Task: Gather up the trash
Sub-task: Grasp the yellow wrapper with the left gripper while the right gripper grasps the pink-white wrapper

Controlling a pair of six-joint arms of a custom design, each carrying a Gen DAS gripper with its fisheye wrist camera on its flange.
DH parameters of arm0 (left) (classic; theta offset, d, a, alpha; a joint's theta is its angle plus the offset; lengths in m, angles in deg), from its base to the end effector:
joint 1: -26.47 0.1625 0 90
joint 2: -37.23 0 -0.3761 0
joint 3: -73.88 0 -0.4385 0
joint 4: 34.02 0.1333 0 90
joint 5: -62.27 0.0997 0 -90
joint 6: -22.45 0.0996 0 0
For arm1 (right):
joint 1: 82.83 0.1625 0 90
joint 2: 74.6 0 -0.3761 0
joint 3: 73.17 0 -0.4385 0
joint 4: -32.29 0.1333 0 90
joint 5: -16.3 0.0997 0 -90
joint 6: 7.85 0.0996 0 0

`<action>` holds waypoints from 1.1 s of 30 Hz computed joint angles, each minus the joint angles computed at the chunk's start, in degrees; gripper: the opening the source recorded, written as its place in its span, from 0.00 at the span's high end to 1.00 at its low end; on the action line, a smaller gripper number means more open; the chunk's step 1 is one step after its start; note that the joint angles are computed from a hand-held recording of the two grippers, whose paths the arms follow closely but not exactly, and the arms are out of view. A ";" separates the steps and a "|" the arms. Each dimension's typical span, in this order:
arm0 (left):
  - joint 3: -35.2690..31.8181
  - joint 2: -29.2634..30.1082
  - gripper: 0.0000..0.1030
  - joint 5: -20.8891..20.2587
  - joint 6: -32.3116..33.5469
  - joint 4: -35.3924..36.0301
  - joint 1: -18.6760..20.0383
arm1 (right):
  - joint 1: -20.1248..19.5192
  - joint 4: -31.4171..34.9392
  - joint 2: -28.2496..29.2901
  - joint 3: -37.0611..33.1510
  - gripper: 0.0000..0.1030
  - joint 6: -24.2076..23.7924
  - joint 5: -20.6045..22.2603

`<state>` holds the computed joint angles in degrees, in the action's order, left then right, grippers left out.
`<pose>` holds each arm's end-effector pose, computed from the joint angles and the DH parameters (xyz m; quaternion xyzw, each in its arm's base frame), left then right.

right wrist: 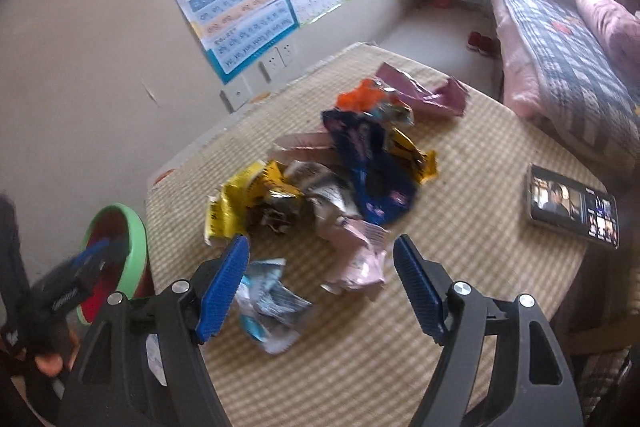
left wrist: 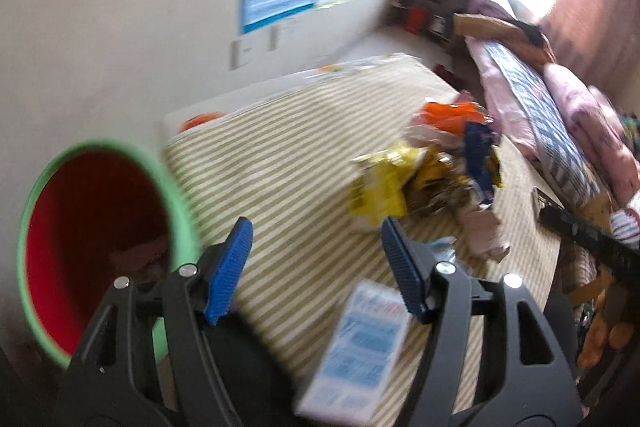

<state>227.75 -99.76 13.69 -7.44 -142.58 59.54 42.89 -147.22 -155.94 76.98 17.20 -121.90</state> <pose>-0.0978 -0.3014 0.2200 0.2136 0.9106 -0.2530 0.2475 0.2417 -0.2350 0.0986 0.0105 -0.9009 0.3447 0.2636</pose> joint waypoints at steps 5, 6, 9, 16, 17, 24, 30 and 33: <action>-4.46 22.52 0.39 -4.31 5.88 -19.75 6.89 | -0.53 -0.52 -1.49 1.66 0.30 -0.09 -0.90; -5.35 25.84 0.39 -4.61 6.29 -21.38 7.67 | -0.67 -0.94 -1.75 2.03 0.30 -0.16 -1.15; -7.68 33.04 0.43 -5.91 7.43 -23.84 9.58 | -1.48 -2.42 -2.65 3.09 0.30 -0.90 -1.16; -9.49 39.77 0.45 -10.14 9.44 -28.86 14.14 | -5.24 -5.97 -3.95 5.46 0.30 -3.28 3.20; -9.32 39.77 0.45 -10.20 9.19 -29.42 14.43 | -5.63 -6.30 -3.98 5.66 0.30 -3.54 3.78; -8.53 36.55 0.71 -10.95 6.89 -26.35 14.07 | -6.60 -6.49 -2.79 5.40 0.30 -3.65 5.96; -5.05 26.43 0.72 -7.61 4.71 -20.38 8.24 | -7.65 -5.68 -0.49 3.85 0.30 -4.12 5.92; -3.08 18.29 0.72 -7.59 0.81 -14.97 5.49 | -9.79 -5.36 1.33 2.96 0.30 -4.55 6.03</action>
<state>224.67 -81.47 6.09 -6.62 -157.54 65.03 33.10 -152.57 -154.61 79.94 12.64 -115.86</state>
